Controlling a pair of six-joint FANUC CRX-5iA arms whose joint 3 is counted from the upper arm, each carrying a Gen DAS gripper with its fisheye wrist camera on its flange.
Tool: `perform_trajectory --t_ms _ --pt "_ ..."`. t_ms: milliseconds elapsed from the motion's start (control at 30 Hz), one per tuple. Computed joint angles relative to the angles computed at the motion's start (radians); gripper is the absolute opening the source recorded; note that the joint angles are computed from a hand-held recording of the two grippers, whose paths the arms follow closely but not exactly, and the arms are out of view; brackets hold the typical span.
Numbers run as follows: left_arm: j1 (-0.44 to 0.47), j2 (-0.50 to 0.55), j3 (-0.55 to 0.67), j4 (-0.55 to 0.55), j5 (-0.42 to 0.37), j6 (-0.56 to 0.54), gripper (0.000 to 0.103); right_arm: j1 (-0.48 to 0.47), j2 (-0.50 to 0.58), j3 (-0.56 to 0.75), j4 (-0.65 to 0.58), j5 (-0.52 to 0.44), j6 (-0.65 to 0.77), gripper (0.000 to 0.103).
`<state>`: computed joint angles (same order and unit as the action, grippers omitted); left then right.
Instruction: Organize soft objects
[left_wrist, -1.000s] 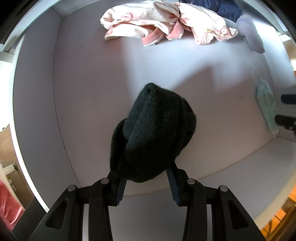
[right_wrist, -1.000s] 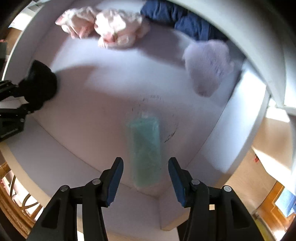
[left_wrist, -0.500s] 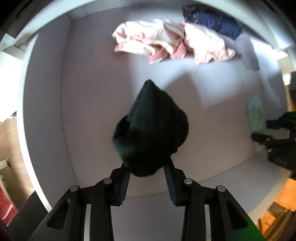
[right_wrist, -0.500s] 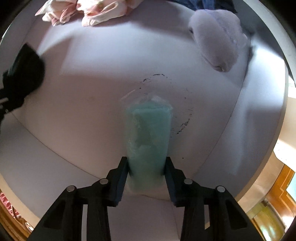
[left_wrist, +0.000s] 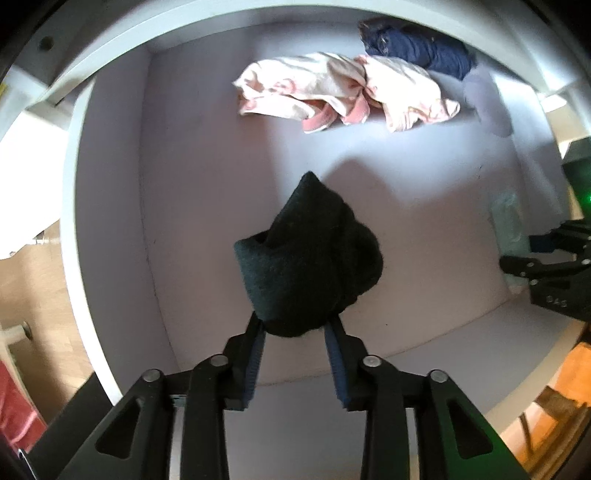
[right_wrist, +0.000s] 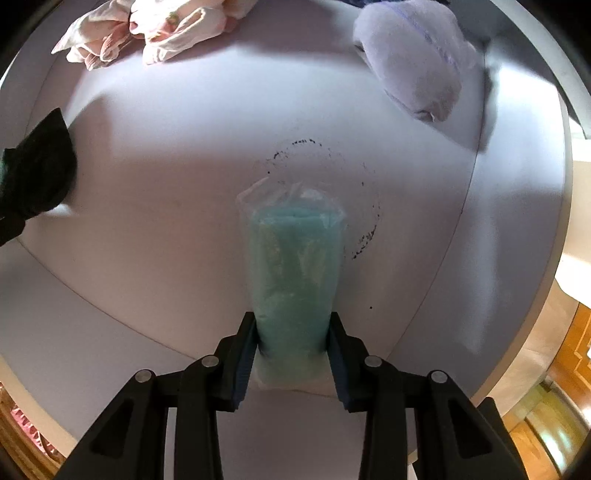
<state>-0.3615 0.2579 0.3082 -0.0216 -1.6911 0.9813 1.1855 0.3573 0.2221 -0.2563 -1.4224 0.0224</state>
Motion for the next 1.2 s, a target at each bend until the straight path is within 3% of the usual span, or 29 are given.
perform_trajectory --t_ms 133,233,300,333,400,433,833,933,1133,1200 --pt "-0.057 0.014 0.019 -0.035 0.009 -0.004 0.067 0.003 -0.011 -0.007 0.003 0.001 -0.003 0.037" --pt "-0.101 0.029 0.037 -0.091 0.011 -0.022 0.069 0.008 -0.019 -0.039 0.002 0.026 -0.006 0.037" --pt "-0.111 0.035 0.040 -0.108 0.010 -0.015 0.063 0.002 -0.028 -0.058 0.000 0.039 -0.005 0.037" --pt "-0.114 0.038 0.043 -0.114 0.009 -0.010 0.051 -0.003 -0.012 -0.037 0.000 0.035 -0.007 0.037" --pt "-0.113 0.041 0.049 -0.118 0.002 -0.009 0.041 -0.003 -0.019 -0.051 -0.002 0.045 -0.010 0.037" --pt "-0.111 0.041 0.051 -0.115 -0.001 -0.006 0.028 -0.004 -0.020 -0.053 -0.002 0.047 -0.011 0.037" --pt "-0.045 0.020 0.146 0.016 -0.088 0.001 0.020 -0.006 0.000 -0.039 -0.001 0.032 0.009 0.037" --pt "-0.025 0.081 0.261 0.045 -0.129 -0.014 0.019 -0.003 0.004 -0.042 -0.001 0.040 0.008 0.037" --pt "0.025 0.082 0.353 0.140 -0.194 -0.045 0.018 -0.003 0.008 -0.033 0.002 0.034 0.009 0.037" --pt "0.039 0.104 0.433 0.183 -0.239 -0.047 0.018 -0.003 0.011 -0.029 0.003 0.032 0.009 0.037"
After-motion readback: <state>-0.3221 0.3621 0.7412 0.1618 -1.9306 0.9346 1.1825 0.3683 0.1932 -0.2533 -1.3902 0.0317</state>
